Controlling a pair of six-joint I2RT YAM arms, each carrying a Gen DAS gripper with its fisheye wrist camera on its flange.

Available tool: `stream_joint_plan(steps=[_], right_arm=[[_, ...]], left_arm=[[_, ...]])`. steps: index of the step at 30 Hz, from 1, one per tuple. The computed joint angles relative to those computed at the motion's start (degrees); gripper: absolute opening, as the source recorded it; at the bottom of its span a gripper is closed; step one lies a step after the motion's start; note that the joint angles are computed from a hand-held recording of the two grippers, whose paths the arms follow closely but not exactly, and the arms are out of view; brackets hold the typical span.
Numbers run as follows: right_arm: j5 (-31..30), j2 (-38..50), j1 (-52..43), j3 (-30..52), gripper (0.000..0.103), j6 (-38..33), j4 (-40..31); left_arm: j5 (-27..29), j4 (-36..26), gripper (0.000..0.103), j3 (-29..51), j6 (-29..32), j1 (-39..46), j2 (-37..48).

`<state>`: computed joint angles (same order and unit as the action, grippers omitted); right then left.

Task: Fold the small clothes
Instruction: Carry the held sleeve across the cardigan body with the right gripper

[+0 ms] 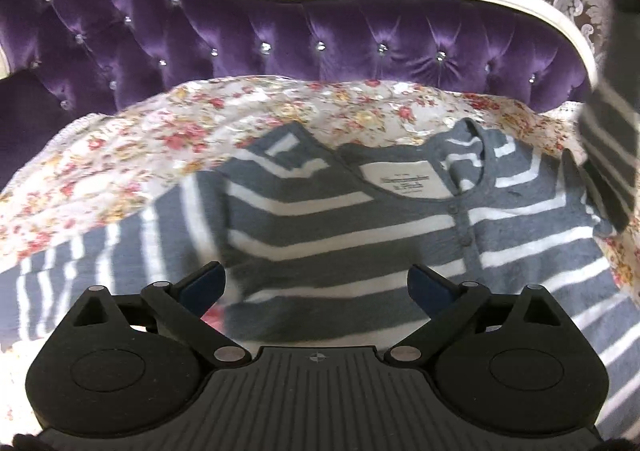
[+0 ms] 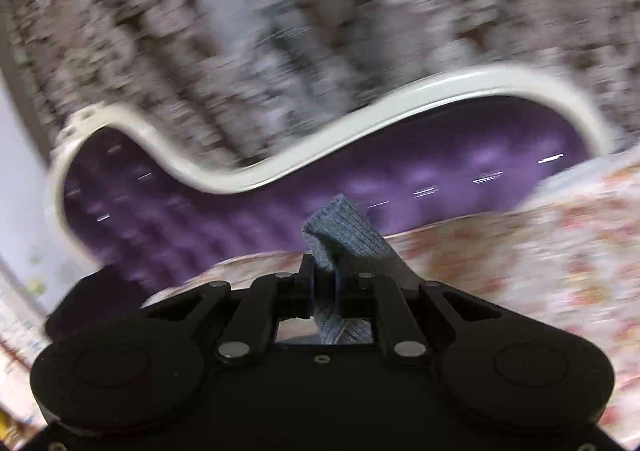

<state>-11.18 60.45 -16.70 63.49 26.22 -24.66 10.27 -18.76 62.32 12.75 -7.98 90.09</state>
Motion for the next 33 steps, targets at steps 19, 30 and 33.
stream_joint_plan(steps=[19,30,33], right_arm=[[7.8,25.3,24.8,1.8,0.017,6.3,13.2],[8.5,27.4,27.5,1.5,0.025,5.2,16.1],[9.0,26.6,27.6,0.6,0.027,5.0,17.5]], left_arm=[[7.6,-8.5,0.099,1.5,5.2,11.9,-0.6],[7.7,-9.2,0.099,1.0,5.5,11.6,-1.4],[7.6,-9.2,0.099,1.2,5.5,11.5,-1.1]])
